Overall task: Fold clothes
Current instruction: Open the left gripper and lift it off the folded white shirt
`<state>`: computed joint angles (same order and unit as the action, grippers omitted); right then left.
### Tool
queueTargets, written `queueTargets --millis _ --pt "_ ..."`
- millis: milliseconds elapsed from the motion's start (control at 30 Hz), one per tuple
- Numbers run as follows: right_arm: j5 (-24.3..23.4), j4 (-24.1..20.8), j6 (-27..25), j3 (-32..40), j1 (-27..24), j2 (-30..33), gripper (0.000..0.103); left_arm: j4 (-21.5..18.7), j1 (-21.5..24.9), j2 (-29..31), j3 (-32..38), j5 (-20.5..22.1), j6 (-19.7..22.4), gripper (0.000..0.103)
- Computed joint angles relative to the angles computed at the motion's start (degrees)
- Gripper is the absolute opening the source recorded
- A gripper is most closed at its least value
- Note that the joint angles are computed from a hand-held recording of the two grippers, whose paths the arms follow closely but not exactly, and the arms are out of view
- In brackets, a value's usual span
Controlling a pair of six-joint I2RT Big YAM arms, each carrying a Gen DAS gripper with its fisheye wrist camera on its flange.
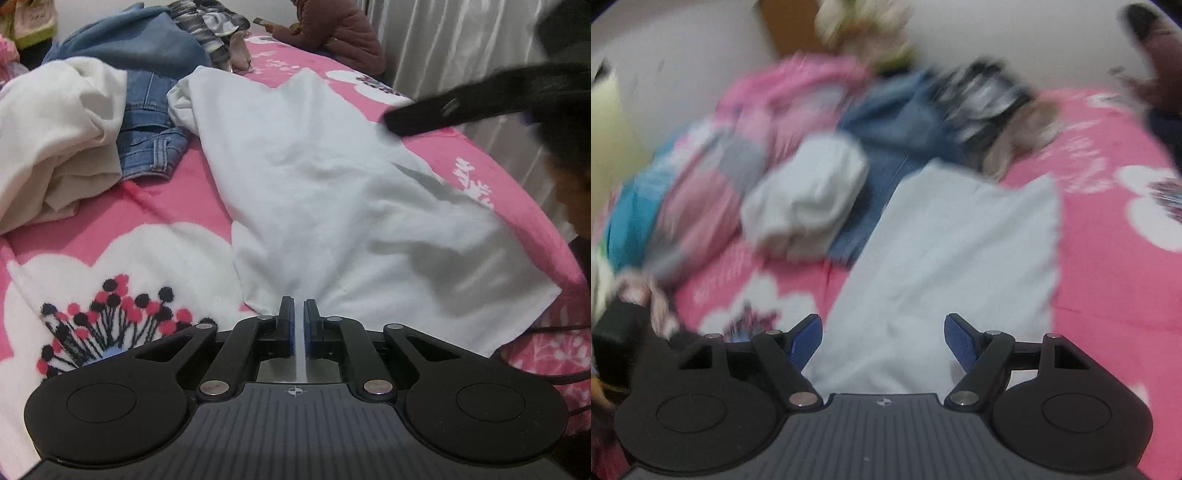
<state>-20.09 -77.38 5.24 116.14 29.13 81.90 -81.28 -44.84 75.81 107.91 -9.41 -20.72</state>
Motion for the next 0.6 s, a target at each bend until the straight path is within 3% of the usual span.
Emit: queueTargets --millis 133,200,333,467,533,600 --pt "1.3 -1.5 -6.3 0.2 0.6 3.0 0.075 2.3 1.3 -1.5 -2.6 2.5 -2.1 0.006" --pt "-0.8 0.7 -7.1 -1.8 -0.5 3.0 0.075 3.3 1.7 -2.1 -3.7 3.1 -2.1 0.006" --pt "-8.9 5.9 1.5 -1.0 -5.1 5.6 0.074 4.3 3.0 -2.7 -4.8 6.1 -2.0 0.006" --pt "-4.6 10.1 8.1 1.9 -8.0 9.1 0.071 2.4 6.5 -1.5 -2.9 13.2 -5.5 0.006" --pt "-0.4 9.2 9.8 5.4 -8.9 11.7 0.071 0.1 8.8 0.4 0.3 17.1 -8.5 0.006" --pt "-1.2 7.0 11.8 9.9 -10.4 14.4 0.071 0.6 10.5 1.9 3.4 18.0 -10.3 0.009"
